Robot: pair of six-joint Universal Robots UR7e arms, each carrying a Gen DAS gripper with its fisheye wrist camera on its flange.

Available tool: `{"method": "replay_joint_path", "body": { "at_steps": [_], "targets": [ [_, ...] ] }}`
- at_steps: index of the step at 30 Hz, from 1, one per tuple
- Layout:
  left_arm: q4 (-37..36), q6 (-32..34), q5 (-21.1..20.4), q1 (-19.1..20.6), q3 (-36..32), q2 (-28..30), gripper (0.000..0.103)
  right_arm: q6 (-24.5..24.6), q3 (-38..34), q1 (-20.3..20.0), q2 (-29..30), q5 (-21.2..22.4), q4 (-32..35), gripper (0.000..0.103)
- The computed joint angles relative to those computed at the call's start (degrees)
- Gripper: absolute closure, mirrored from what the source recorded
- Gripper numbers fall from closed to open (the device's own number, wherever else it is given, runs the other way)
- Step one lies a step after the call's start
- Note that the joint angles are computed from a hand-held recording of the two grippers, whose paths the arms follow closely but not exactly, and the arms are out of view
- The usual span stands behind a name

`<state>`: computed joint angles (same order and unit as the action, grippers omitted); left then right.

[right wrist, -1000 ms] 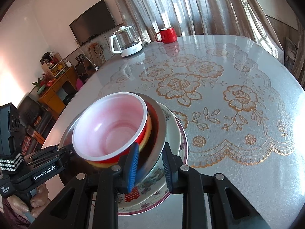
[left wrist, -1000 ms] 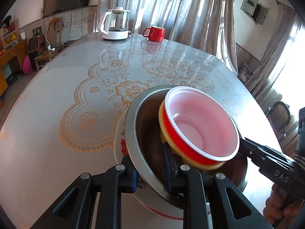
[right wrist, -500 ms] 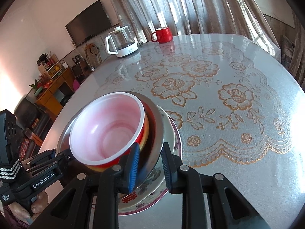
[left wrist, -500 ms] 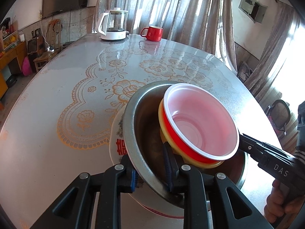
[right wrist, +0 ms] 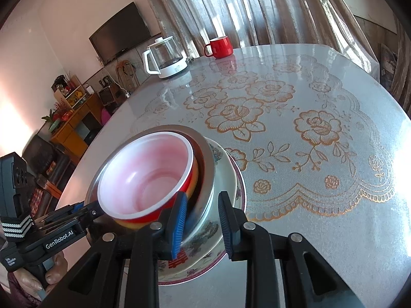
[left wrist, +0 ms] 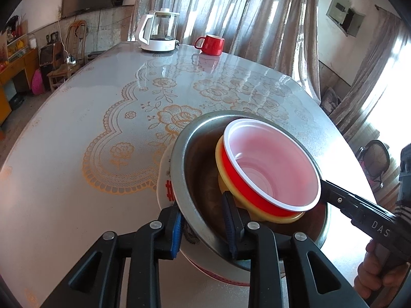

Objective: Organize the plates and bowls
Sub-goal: 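Lower the steel basin onto the plate stack with both grippers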

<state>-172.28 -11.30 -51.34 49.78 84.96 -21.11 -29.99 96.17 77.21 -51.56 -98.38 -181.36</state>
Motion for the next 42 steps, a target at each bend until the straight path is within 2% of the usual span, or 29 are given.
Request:
{"method": "replay_joint_path", "body": {
  "at_steps": [10, 22, 42],
  "targets": [
    [-4.5, 1.8, 1.3, -0.6, 2.8, -0.9, 0.076, 0.0, 1.0, -0.2, -0.5, 0.6, -0.8, 0.079],
    [-5.2, 2.1, 1.6, -1.1, 3.1, -0.6, 0.076, -2.0, 1.8, 0.4, 0.2, -0.9, -4.4, 0.083],
    [-5.6, 0.6, 1.9, -1.3, 3.9, -0.9, 0.075, -1.4, 2.7, 0.4, -0.3, -0.7, -4.1, 0.08]
  ]
}}
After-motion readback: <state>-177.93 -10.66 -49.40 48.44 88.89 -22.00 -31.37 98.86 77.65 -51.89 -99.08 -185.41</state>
